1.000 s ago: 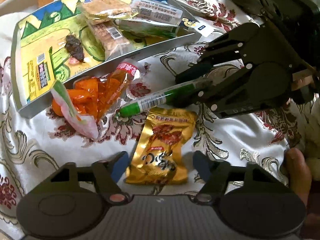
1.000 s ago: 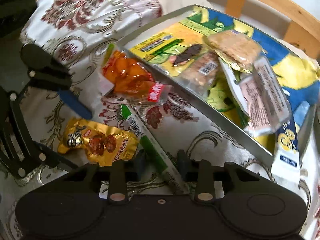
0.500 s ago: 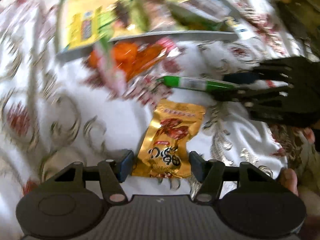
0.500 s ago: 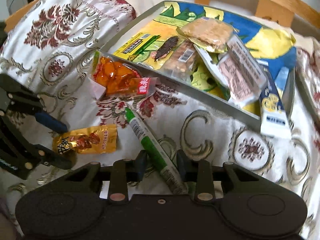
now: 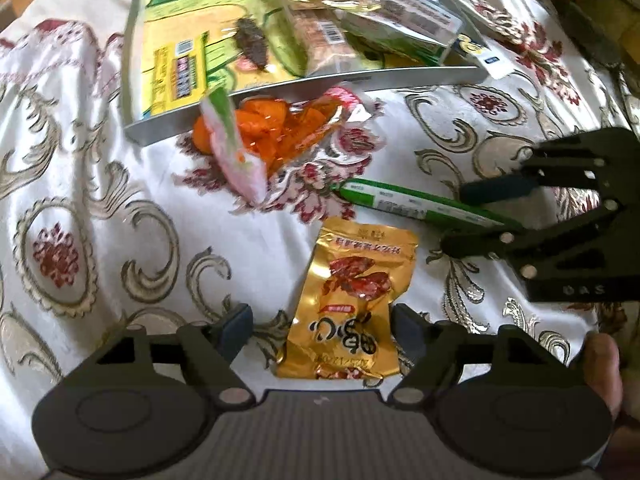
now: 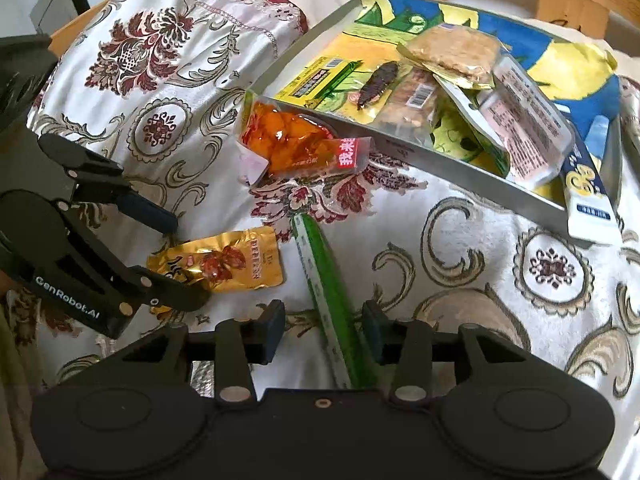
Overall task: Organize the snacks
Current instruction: 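Close the left tool on the gold snack bag while the right tool grips the green stick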
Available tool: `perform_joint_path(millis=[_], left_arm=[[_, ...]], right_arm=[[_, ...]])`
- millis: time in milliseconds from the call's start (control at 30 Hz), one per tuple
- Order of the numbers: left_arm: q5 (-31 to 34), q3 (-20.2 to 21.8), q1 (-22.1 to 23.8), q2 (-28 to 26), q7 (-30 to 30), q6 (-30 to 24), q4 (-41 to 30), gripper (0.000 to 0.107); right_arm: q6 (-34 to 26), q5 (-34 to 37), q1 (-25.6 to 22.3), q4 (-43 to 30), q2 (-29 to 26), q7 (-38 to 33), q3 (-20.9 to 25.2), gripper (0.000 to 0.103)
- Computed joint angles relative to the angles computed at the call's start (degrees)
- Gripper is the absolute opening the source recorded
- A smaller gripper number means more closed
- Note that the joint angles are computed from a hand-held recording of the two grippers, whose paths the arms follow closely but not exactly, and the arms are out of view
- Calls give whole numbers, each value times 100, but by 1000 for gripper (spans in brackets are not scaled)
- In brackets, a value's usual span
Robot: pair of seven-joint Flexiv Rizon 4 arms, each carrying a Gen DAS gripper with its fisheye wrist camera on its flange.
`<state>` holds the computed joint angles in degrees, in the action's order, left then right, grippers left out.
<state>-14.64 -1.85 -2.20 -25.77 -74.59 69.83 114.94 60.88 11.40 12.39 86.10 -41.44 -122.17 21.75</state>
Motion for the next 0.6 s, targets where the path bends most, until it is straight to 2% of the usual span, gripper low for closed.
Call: perform_joint_path(millis=[100, 167, 233, 300, 333, 400, 467, 533, 600], left_arm=[[-42, -175, 90, -27, 335, 182, 44, 82], [-91, -265, 124, -40, 526, 262, 71, 82], [-141, -301, 136, -51, 651, 244, 71, 80], [-299, -399, 204, -56, 766, 190, 81, 72], [-423, -475, 262, -39, 848, 159, 106, 70], [-506, -473, 260, -4, 936, 113, 130, 58], [-546, -445, 226, 15, 983, 98, 145, 57], [-543, -381, 167, 24, 945, 39, 126, 55], [-551, -317, 116, 45, 846, 2, 118, 53]], right_arm=[[203, -159, 79, 17, -64, -90, -95, 48], [266, -234, 66, 26, -94, -175, -77, 53], [297, -287, 53, 43, -108, -252, -48, 54], [384, -358, 80, 94, -110, -290, -64, 54], [412, -377, 74, 105, -118, -311, -51, 52], [443, -399, 89, 111, -129, -239, -62, 44], [396, -391, 82, 80, -147, -145, -44, 30], [315, -339, 33, 41, -160, -105, 22, 24], [402, -333, 39, 95, -140, -128, 24, 23]])
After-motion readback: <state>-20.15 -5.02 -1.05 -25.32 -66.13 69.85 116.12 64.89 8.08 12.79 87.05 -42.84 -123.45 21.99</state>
